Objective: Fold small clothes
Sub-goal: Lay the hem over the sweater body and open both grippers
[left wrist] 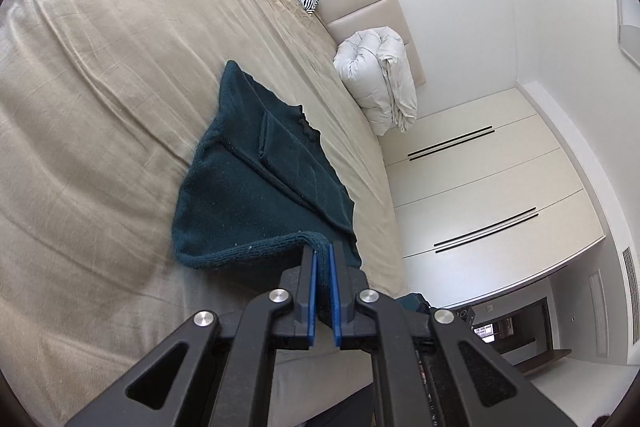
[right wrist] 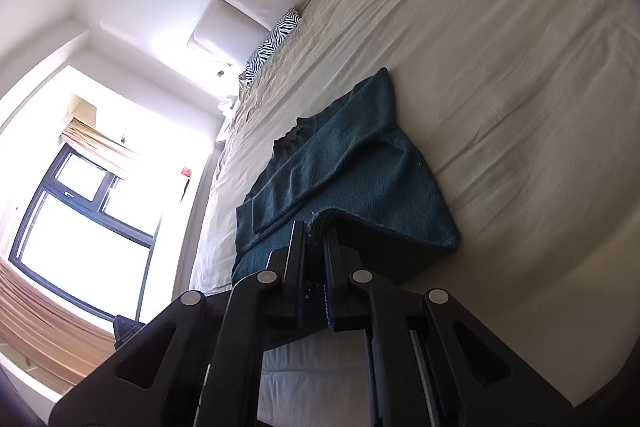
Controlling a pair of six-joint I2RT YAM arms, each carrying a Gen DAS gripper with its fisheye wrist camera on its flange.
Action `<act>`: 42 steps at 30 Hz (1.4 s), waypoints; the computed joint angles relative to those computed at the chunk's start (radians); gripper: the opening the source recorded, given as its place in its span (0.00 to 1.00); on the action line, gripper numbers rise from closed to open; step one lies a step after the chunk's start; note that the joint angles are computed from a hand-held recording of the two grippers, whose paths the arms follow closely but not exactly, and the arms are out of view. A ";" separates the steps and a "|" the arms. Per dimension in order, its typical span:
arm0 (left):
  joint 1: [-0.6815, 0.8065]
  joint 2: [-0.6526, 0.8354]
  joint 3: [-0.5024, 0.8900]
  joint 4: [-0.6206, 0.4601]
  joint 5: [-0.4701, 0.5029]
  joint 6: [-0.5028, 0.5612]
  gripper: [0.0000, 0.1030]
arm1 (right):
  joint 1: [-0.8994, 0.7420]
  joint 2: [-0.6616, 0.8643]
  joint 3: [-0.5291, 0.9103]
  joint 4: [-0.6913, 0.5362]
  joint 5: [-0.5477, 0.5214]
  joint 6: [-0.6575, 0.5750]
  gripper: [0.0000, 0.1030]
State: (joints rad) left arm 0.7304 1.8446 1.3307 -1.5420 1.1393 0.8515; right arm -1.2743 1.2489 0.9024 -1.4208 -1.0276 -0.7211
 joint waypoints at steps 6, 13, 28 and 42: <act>-0.075 0.048 0.094 0.131 0.051 -0.208 0.07 | 0.186 -0.027 0.009 0.354 0.004 0.419 0.06; -0.174 0.113 0.182 0.401 0.067 -0.540 0.07 | 0.376 0.051 0.030 0.725 0.110 0.767 0.06; -0.351 0.426 0.535 0.739 -0.028 -0.993 0.07 | 0.702 0.555 0.377 1.081 0.416 1.066 0.06; -0.416 0.611 0.700 0.801 -0.167 -1.063 0.51 | 0.787 0.924 0.669 1.133 0.581 1.150 0.70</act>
State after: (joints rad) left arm 0.3141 2.4555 2.0308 -0.7413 0.9726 -0.2118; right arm -0.4877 2.1726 1.5718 -0.2873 -0.4464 0.4289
